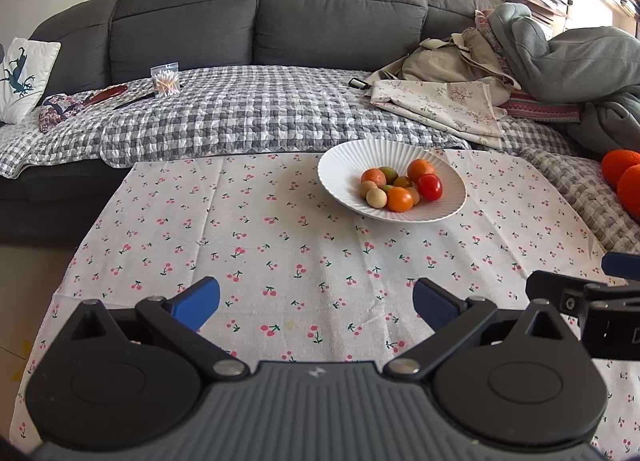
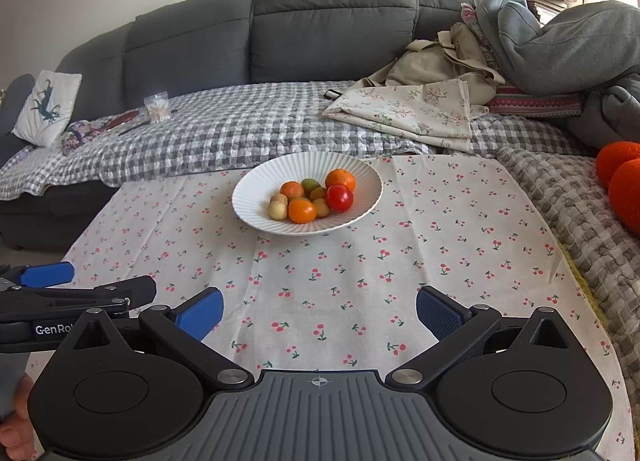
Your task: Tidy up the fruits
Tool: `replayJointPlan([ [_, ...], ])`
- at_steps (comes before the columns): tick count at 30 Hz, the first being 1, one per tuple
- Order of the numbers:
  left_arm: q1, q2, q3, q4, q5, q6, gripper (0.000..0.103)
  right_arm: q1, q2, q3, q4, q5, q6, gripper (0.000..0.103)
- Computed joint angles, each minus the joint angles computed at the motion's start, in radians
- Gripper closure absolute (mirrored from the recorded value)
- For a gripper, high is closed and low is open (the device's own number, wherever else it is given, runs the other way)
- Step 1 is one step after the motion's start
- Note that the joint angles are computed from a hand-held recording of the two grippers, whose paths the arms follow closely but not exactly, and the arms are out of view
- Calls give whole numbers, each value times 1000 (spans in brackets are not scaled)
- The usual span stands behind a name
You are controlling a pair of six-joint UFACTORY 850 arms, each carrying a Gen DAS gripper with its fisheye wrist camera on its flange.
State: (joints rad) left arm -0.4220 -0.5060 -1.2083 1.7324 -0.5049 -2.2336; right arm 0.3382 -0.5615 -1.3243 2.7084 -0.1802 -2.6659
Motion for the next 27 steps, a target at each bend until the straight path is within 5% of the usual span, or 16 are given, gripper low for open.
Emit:
replayJointPlan([
  [27, -3, 6, 9, 44, -1, -32, 1, 2, 1, 0, 26, -2, -28, 0],
])
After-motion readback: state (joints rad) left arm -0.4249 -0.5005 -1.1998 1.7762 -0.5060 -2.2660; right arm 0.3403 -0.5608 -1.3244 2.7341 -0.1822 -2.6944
